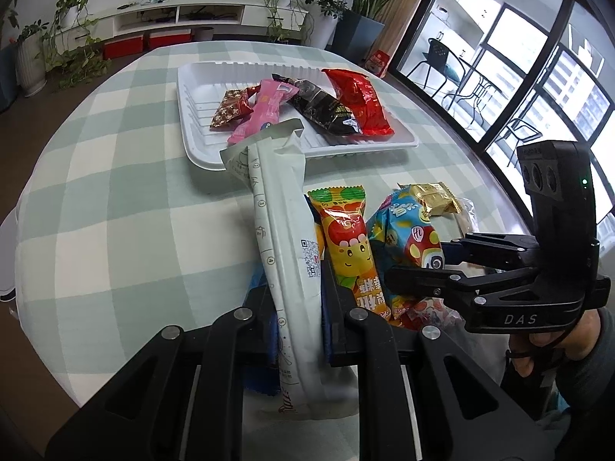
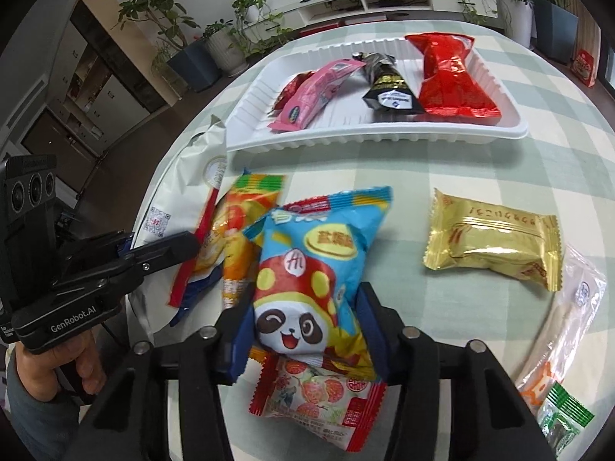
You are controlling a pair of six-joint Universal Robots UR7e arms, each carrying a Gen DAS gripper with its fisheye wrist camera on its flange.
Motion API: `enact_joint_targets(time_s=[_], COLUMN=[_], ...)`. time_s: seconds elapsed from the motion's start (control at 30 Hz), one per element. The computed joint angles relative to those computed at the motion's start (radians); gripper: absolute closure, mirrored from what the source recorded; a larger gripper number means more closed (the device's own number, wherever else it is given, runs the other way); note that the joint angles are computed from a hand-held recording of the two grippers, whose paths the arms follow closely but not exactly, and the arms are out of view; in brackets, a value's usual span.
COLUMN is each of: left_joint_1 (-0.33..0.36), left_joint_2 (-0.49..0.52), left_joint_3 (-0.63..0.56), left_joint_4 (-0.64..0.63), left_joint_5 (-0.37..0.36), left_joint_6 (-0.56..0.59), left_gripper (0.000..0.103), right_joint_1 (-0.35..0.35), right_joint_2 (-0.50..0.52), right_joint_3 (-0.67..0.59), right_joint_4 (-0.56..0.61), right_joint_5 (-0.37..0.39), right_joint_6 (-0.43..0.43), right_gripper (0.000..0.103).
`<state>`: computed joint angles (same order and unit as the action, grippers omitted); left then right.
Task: Organize snacks
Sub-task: 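Lift the white packet with the left gripper while the right gripper grasps the blue panda bag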
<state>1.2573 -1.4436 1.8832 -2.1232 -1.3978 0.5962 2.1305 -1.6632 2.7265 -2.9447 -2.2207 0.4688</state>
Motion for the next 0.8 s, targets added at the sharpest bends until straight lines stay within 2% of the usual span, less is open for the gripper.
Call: enact_joint_targets(time_s=[0.17,0.4,0.8], left_joint_1=[0.004,0.028,0.051], left_joint_2=[-0.006,-0.005,-0.022], left_joint_3=[0.001,-0.021,-0.043], left_joint_4=[0.002,0.012,0.05], left_joint_5=[-0.016,-0.075,-0.156], left_joint_6=[-0.001,-0.024,-0.056], left_gripper=[0.09,0.09,0.09], right_joint_1=[-0.001,0.02,0.036], right_joint_2=[0.003,-0.026,-0.139], right_joint_3=[0.012,0.023,0.05], right_joint_4=[-0.043,-0.069,-0.033], right_joint_5=[0.014,0.008,0.033], right_joint_6=[-0.009,-0.002,0.032], right_gripper=[0.055,0.056,0.057])
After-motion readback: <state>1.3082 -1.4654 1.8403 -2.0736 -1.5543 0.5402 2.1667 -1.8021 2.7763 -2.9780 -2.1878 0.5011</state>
